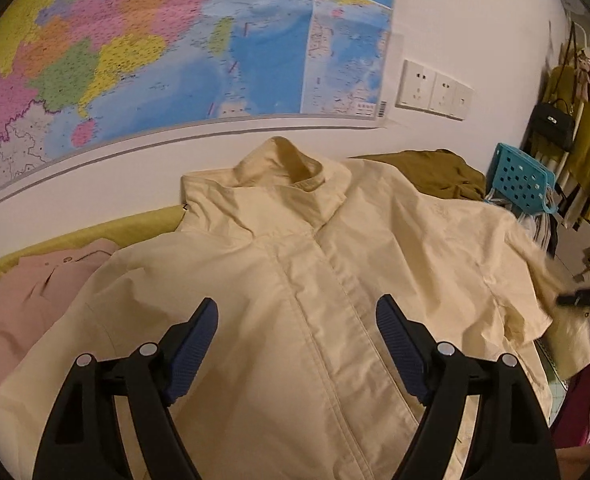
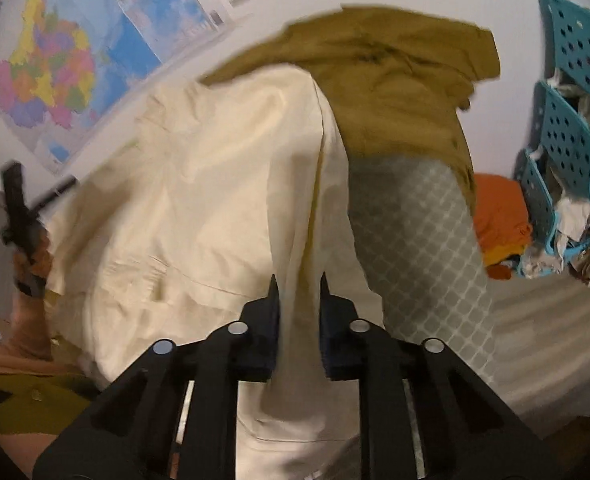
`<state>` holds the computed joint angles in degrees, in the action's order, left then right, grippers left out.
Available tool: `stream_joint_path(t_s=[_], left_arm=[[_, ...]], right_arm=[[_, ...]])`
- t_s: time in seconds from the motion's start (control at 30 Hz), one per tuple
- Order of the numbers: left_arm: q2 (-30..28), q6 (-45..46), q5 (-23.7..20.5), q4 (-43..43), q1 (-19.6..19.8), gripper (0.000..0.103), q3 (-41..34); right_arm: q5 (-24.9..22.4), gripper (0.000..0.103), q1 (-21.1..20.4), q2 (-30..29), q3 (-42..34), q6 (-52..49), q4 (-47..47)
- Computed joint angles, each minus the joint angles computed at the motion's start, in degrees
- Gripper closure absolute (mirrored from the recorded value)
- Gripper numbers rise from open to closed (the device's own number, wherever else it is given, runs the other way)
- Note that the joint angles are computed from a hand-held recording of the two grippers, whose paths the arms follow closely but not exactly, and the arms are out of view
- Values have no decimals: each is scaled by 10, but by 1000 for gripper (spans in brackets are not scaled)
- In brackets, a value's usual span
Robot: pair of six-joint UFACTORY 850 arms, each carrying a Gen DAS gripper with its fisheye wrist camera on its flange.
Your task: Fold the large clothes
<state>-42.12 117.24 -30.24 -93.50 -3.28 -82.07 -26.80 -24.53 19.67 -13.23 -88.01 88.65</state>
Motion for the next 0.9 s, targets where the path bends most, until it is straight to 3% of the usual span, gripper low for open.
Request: stream_joint_path(t_s=[0.13, 0.23, 0.3, 0.37, 0.47, 0.6, 0.73, 0.77, 0.9], left_arm=[[5, -9, -11, 11, 4, 24, 4], [3, -34, -33, 29, 12, 24, -3], [3, -41, -49, 31, 18, 24, -5], [7, -35, -61, 19, 24, 24, -2], [12, -32, -87, 14, 40, 23, 4], [18, -21, -105, 8, 63, 22, 14], [16, -24, -130, 20, 87, 21, 17], [18, -18, -131, 20, 93, 21, 22], [27, 14, -148, 35, 106, 20, 43]], right_arm=[[-84, 90, -15, 128, -20, 125, -130], [-118, 90, 29, 174, -53, 171, -165], [-117, 90, 89, 173, -81, 180, -164], [-89, 90, 168, 139, -116, 179, -154], [-74, 88, 248, 46, -169, 153, -114], [-77, 80, 308, -92, -243, 129, -77], [-77, 74, 333, -217, -317, 139, -68], [-70, 65, 337, -233, -325, 146, -70], [-56, 61, 332, -286, -355, 168, -69]])
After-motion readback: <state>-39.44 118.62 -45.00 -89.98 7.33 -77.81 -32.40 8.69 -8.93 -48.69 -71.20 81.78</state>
